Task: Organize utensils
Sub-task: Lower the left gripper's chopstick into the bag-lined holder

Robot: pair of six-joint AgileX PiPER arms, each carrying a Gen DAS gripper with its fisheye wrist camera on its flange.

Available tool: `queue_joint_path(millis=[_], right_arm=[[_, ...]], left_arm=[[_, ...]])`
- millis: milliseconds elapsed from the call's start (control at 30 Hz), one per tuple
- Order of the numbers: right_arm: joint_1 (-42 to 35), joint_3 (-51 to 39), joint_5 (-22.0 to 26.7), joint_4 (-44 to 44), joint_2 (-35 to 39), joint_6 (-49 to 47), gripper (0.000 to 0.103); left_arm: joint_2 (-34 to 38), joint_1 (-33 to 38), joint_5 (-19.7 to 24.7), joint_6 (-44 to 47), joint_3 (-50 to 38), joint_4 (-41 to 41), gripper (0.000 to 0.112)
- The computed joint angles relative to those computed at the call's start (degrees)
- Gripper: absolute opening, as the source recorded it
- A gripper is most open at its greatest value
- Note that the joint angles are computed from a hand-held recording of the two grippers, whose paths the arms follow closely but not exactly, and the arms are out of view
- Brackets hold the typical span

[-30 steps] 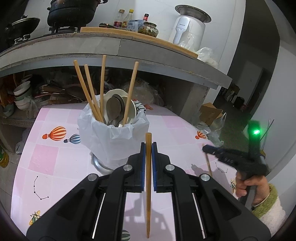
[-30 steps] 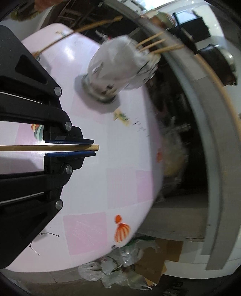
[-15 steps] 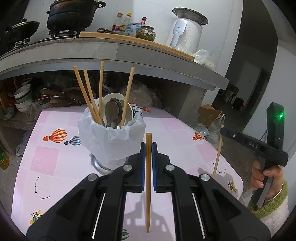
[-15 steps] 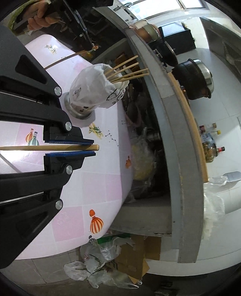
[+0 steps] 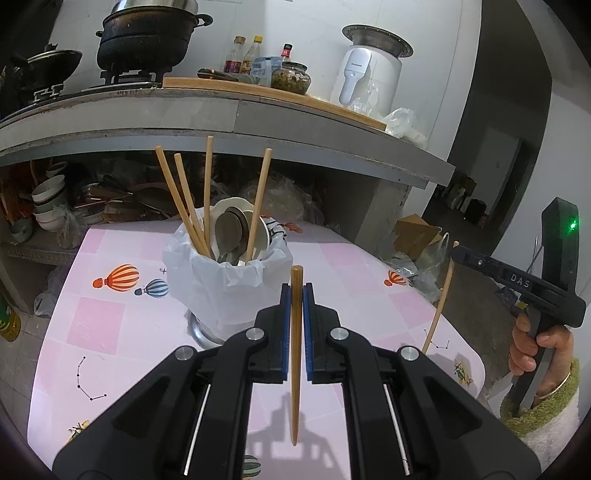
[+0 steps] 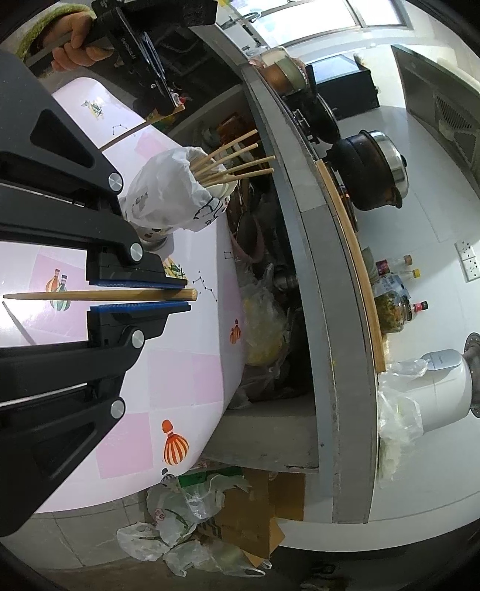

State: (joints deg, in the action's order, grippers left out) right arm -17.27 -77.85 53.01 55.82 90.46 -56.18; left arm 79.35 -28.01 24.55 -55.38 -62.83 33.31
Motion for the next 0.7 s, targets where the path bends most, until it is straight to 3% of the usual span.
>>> queue_joint_path(millis=[700], right_arm=[[-0.82,-0.08,1.73,1.31,-0.82,-0.41,0.007]], left_arm=[[-4.35,-0.37,1.6,-1.23,-0.7,3.14,0.005]])
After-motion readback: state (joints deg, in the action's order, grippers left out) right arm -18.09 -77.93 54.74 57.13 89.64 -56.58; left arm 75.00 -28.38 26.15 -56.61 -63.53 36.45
